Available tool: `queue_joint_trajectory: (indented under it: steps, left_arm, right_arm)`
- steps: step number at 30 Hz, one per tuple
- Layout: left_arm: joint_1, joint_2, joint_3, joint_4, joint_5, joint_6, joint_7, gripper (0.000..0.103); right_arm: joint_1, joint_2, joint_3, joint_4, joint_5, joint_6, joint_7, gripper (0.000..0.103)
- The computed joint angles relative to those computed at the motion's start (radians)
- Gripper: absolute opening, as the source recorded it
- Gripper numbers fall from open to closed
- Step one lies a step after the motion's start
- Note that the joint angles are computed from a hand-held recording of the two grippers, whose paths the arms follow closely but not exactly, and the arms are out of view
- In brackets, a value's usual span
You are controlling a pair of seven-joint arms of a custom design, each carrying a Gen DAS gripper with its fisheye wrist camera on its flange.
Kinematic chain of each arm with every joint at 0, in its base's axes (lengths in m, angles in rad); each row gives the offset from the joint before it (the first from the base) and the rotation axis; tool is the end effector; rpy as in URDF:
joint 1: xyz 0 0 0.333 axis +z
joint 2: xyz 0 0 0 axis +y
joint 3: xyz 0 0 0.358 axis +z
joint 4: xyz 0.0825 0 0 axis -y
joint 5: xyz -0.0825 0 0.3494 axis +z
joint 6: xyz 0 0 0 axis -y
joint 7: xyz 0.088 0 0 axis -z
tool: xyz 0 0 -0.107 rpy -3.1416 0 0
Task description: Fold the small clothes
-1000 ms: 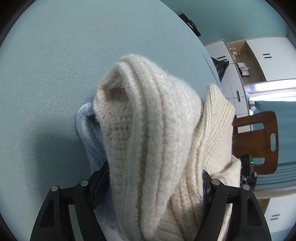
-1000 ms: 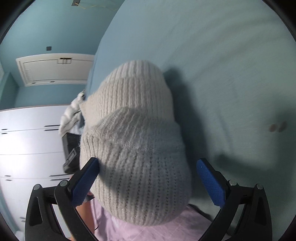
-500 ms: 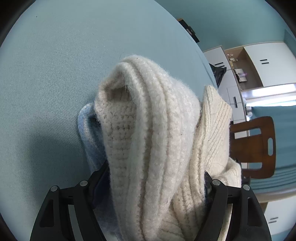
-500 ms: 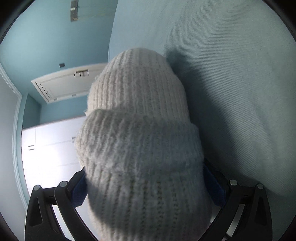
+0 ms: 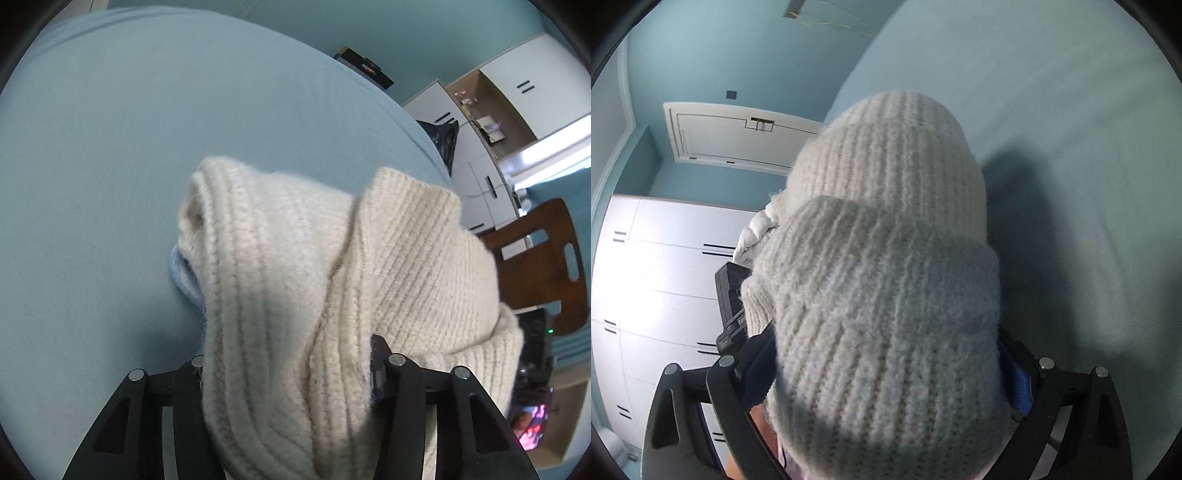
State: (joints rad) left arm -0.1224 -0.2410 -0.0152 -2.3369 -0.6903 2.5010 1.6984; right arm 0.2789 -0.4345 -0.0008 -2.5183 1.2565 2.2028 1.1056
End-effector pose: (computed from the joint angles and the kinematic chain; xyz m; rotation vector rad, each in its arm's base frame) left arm 0.4568 -0.0595 0.5316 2.2571 -1.8207 0.9513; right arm 0.3572 0.1359 0.5177 -1.5387 1.5507 0.7003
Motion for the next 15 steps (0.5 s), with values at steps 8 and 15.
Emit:
queue_joint_trajectory:
  steps: [8, 15]
  left_arm:
    - [0.028, 0.159, -0.007, 0.213, -0.120, -0.005, 0.052, 0.044]
    - [0.110, 0.386, -0.088, 0.424, 0.092, -0.058, -0.123, 0.044]
  right_arm:
    - [-0.014, 0.119, -0.003, 0.196, -0.064, 0.055, -0.007, 0.095]
    - [-0.020, 0.350, 0.015, 0.368, -0.093, 0.109, 0.064, 0.095]
